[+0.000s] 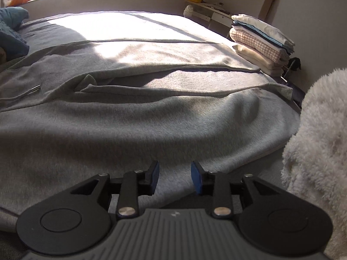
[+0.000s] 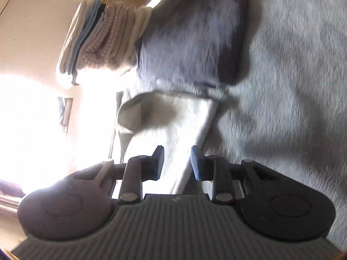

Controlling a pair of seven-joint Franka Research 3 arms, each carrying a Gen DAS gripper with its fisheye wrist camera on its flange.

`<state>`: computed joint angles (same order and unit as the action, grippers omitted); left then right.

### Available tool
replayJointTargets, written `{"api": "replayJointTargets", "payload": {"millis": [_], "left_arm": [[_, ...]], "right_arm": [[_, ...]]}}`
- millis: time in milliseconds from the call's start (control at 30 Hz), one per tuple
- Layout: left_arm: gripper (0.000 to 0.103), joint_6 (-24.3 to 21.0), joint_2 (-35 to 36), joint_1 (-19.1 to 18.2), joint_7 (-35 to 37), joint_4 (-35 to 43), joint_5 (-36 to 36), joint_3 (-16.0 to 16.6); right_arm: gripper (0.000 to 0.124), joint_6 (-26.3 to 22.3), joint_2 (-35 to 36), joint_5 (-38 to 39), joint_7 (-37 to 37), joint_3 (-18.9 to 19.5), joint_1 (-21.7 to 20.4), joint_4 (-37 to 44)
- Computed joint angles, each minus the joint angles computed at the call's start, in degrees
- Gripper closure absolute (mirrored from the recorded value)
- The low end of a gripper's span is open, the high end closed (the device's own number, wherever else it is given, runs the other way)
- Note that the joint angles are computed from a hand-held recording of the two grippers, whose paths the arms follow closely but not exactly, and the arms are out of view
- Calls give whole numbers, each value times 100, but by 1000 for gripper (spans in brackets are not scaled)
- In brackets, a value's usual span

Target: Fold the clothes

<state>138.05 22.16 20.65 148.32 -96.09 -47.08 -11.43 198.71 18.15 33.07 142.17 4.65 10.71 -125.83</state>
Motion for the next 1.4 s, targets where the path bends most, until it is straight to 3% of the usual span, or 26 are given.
{"api": "replayJointTargets", "payload": {"millis": [67, 167, 333, 467, 567, 667, 767, 867, 933, 1000, 1067, 1200, 1267, 1333, 1400], "left_arm": [[64, -56, -38, 169, -257, -2, -228, 82], [64, 21, -114, 338, -771, -121, -474, 237], [58, 280, -315, 576, -1365, -581, -1155, 379], [47, 468, -268, 594, -1772, -678, -1491, 459], [47, 507, -28, 581, -2358, -461, -1445, 484], [48, 617, 159, 585, -2853, -293, -1265, 446], [48, 786, 286, 607, -3278, -197, -1129, 365], [48, 1034, 360, 611, -3599, -172, -1048, 266], [51, 1244, 396, 593, -3778, -177, -967, 210], [71, 1444, 416, 535, -3993, -182, -727, 207], [89, 1540, 416, 512, -4242, -186, -419, 214], [92, 1707, 333, 604, -4461, -301, -163, 109], [91, 1773, 318, 642, -4535, -350, -119, 54], [89, 1680, 408, 721, -4624, -261, -156, -15], [81, 1558, 509, 823, -4672, -131, -281, -100]], "right_arm": [[96, -216, 179, 42, -74, 177, -117, 211], [96, -399, 440, 350, -67, -546, 601, 551], [96, -722, 797, 1170, -174, -2171, 2161, 965], [96, -753, 940, 1381, 22, -2632, 2629, 1028], [98, -750, 1050, 1211, 83, -2749, 2738, 1108], [107, -686, 1235, 1373, 71, -3386, 3381, 1134], [105, -505, 1155, 1596, -21, -3185, 3273, 1028], [104, -303, 1086, 1548, -158, -2527, 2660, 997], [104, -167, 1167, 1569, -244, -2299, 2439, 1077], [106, -138, 1296, 1808, -447, -2453, 2598, 1202], [121, -150, 1394, 2283, -768, -2967, 3153, 1263], [121, 402, 1269, 3140, -1398, -3366, 3878, 1080], [121, 552, 1163, 3580, -1660, -3323, 4023, 945], [121, 415, 1145, 3916, -1871, -3223, 3986, 878], [121, 673, 1034, 3221, -1165, -2661, 3450, 650]]}}
